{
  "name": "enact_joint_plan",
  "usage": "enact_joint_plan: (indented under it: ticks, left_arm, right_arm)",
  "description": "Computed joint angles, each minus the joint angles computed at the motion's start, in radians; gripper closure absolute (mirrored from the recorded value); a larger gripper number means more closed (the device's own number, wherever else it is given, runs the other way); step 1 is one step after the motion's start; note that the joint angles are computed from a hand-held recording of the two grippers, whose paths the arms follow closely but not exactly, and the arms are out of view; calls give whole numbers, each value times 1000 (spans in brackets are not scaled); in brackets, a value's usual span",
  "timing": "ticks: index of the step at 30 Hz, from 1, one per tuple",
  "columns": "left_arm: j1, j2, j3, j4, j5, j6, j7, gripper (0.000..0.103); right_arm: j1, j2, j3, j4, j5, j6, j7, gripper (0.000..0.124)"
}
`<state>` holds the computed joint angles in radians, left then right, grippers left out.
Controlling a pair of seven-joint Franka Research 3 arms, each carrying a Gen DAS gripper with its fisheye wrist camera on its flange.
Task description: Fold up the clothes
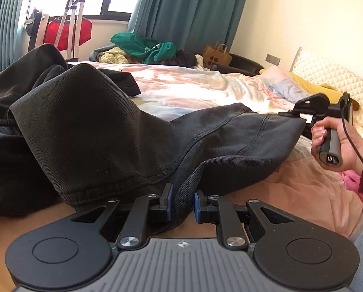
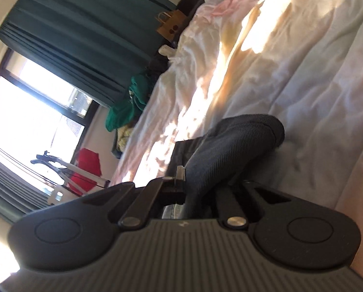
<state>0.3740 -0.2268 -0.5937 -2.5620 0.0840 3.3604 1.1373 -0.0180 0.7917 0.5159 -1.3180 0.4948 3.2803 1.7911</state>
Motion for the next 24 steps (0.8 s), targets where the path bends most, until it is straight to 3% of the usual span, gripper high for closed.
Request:
enact_joint_plan:
  ticks: [2,4,6,8,12,14,16,17,18,19,21,24]
  left_arm:
    - [-27,7,27,-11,1,45,5,85]
    - [-53,19,45,-11,-13,73,25,83]
    - [-57,24,33,-12,-43,85,60,82]
    - [-40,23,-3,-11,-91,78,107,81]
    - [-73,20,13,-9,-142,50,142,78]
    - [-156,12,98,-12,-128,30,104,72]
    - [-299,-5,250,-23,-84,3,23,52]
    - [-383,-18,336,-29,-60,-17,-15,47]
    - [-435,-36,387,-37,-47,-36,-43,40]
    - [-453,-60,404,-48,-42,-49,-66,38]
    - [-417,-128,362,-73,-47,-90,-128,24]
    - [-470,-237,422,-122,-80,-153,-224,19]
  right_arm:
    - [-81,19,113,-25,-107,85,31,119]
    - [-113,22,137,-54,-148,135,104,119]
    - [-61,-13,22,-74,-154,121,221,119]
    - [59,-50,-153,-53,44,4,137,119]
    - [203,-57,-401,-35,61,-188,258,119]
    - [216,-54,-427,-29,42,-216,286,119]
    - [219,-53,-433,-26,24,-223,293,119]
    - [221,-55,-437,-25,9,-230,289,119]
    - [223,-58,-441,-25,-4,-236,284,119]
    - [222,-62,-440,-28,-15,-240,275,119]
    - [209,-75,-428,-46,-28,-243,245,119]
    - [199,-97,-420,-73,-46,-244,195,119]
